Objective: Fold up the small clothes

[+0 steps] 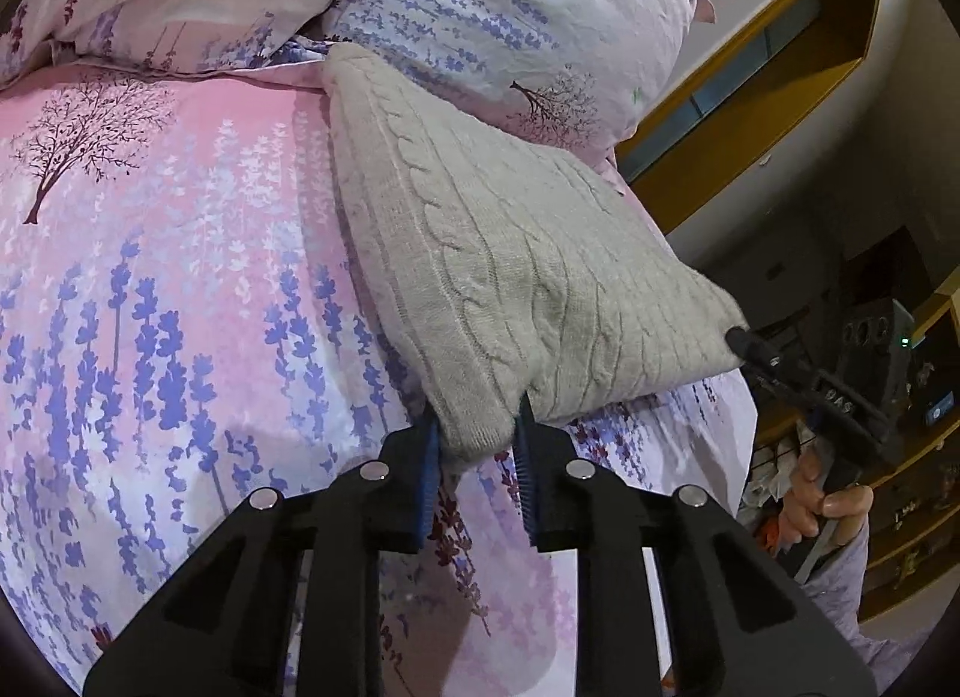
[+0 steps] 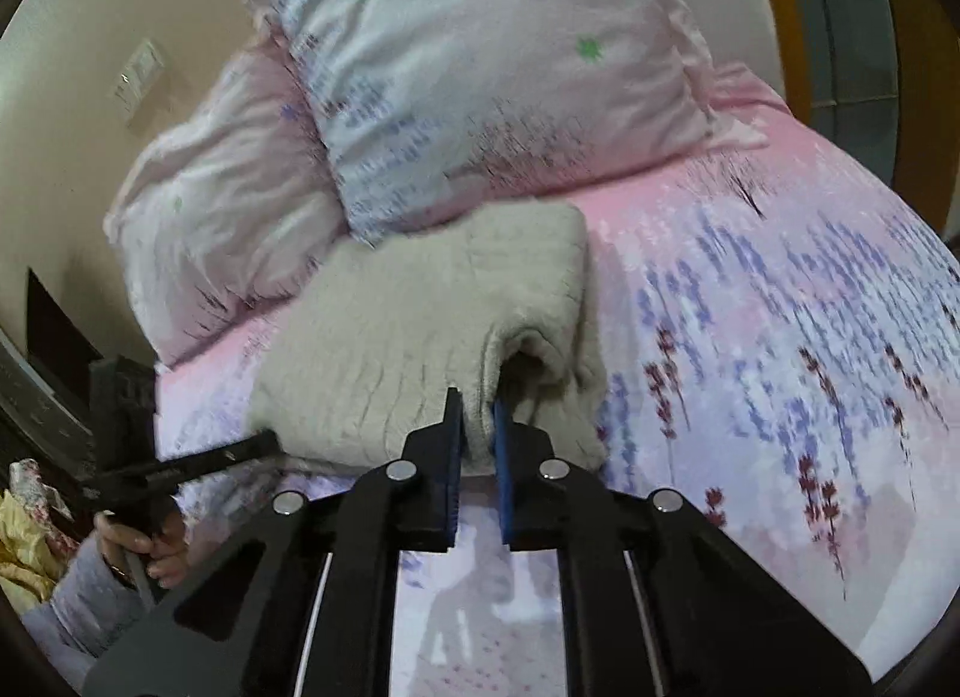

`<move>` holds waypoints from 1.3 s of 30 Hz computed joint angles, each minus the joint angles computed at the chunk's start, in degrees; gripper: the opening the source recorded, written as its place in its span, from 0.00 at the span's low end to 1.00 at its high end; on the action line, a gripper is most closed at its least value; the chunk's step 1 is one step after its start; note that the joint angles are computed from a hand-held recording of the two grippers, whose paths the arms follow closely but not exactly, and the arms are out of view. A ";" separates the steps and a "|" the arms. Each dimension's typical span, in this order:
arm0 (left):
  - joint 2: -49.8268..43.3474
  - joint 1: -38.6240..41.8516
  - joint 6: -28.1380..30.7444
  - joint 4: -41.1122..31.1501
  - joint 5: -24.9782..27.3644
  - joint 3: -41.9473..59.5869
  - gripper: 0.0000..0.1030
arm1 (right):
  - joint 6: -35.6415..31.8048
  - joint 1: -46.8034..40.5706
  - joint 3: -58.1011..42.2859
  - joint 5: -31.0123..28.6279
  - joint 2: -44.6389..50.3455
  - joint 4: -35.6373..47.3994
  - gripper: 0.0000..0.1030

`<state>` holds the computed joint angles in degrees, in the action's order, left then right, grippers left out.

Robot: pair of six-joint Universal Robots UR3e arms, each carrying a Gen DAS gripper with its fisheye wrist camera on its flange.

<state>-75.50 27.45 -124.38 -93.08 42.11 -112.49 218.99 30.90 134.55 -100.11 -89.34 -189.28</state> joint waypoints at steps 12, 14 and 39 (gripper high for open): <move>2.80 0.27 0.82 -0.71 1.24 -0.78 0.24 | 2.22 -2.75 2.87 4.33 4.59 -3.36 0.26; 3.47 2.88 4.64 -7.01 -0.06 1.48 0.38 | 2.25 -4.16 6.77 4.71 0.21 -6.49 0.38; -12.53 -19.80 -36.73 49.28 17.65 4.28 0.80 | -0.23 -26.39 -10.49 28.25 16.51 -3.31 0.31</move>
